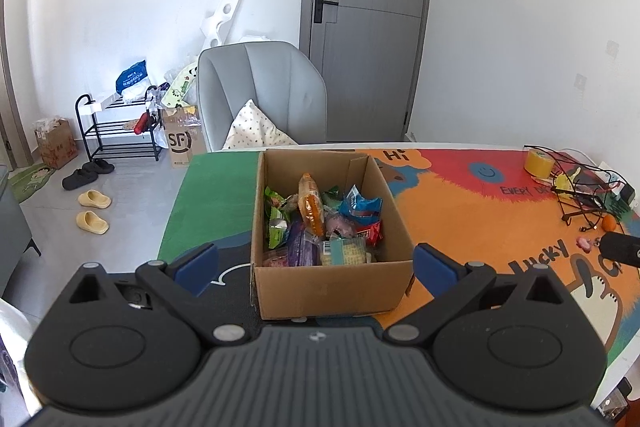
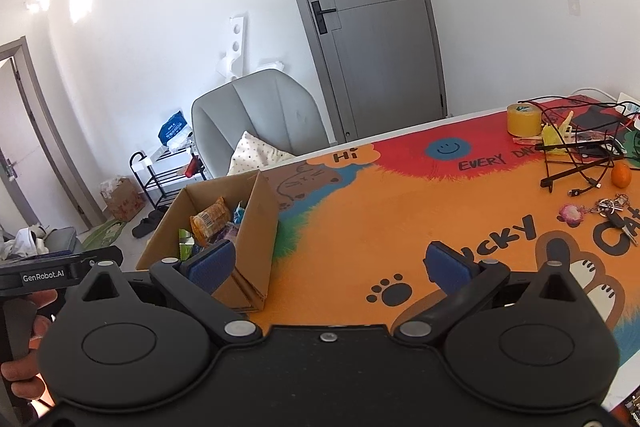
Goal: Organize snacks
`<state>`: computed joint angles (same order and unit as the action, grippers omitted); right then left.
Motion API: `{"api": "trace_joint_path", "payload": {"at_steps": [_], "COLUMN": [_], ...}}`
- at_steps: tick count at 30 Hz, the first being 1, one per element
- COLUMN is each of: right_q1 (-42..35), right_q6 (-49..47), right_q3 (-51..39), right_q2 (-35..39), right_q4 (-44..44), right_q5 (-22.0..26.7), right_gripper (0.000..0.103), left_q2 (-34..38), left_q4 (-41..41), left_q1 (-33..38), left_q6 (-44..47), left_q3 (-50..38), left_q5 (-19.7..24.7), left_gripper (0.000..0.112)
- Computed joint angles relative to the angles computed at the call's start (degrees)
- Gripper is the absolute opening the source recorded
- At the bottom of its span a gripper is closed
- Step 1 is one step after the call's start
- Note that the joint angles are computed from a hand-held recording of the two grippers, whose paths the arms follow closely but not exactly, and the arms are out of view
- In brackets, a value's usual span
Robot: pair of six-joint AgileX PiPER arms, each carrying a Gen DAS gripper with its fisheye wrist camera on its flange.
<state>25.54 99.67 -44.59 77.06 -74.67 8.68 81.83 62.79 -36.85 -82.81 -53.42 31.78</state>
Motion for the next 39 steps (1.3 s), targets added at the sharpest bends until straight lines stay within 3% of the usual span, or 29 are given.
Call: {"api": "trace_joint_path", "payload": {"at_steps": [10,39], "right_q1": [1.6,1.4], "right_q6": [-5.1,-2.6], "right_q3": [0.0,0.1], "right_q2": [0.4,0.7], "right_q4": [4.3,2.4], "right_q5": [1.8,1.8], "right_gripper": [0.103,0.103], "left_q2": [-1.1,-0.6], "left_q4": [0.2,-2.3], "left_q1": [1.3,1.0], "left_q6": [0.0,3.5], "left_q3": [1.6,1.1], "left_q5": [-0.7,-1.4], "left_gripper": [0.103,0.103]}}
